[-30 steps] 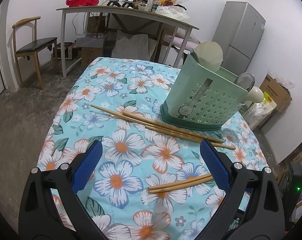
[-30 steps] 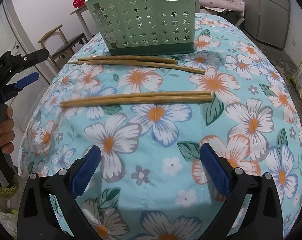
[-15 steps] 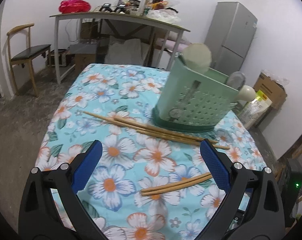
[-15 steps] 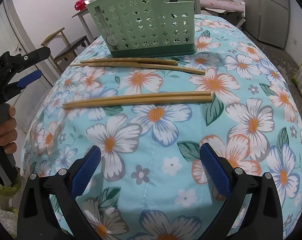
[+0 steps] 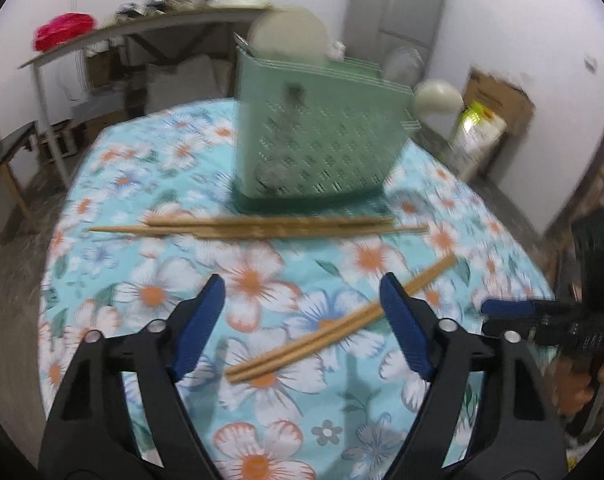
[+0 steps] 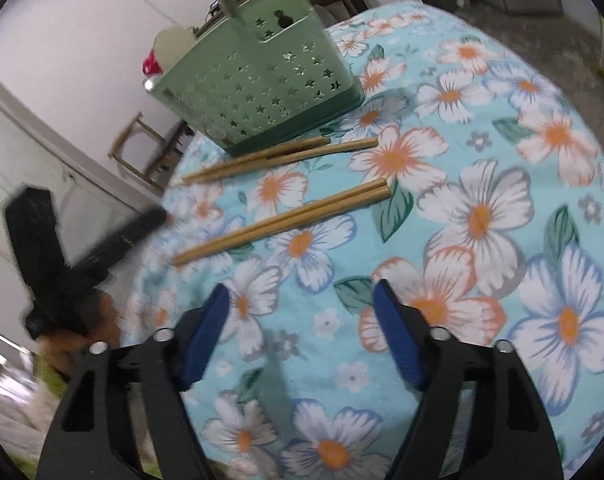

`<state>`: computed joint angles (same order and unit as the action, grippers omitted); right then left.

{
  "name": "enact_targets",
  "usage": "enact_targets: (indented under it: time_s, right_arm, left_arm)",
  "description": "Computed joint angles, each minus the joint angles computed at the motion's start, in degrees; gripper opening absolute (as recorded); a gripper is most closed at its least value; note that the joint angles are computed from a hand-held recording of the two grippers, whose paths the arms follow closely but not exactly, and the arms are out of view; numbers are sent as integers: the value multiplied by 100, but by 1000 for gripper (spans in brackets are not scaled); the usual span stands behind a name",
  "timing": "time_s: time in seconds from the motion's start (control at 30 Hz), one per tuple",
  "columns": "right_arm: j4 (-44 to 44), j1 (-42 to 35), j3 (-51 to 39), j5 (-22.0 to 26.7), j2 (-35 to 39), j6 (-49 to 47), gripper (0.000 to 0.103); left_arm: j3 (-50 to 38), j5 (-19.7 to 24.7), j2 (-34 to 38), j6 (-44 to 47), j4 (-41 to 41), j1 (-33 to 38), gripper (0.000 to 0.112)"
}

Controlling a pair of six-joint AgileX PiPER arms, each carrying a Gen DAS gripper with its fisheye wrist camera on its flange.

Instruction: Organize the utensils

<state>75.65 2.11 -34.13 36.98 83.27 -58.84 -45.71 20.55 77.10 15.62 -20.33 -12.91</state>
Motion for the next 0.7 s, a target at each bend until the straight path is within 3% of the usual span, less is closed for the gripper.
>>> enact_targets:
  time_s: [0.13,0.27,0.5,0.7]
  right_arm:
    - [500,-301,-23,689,285,-343,57]
    - [630,-206,-100,749,433,-325,52]
    - [920,-240,-259,940,901,-124,41]
    - [1303,-103,-387,763,1181,-15,34]
  left_arm:
    - [-139,278,400,95,30,-23,54]
    - [-190,604,663,366,-438,190,34]
    - [-47,1267,406,556,-978,466,6]
    - [300,1737,124,856,-1871,805,0]
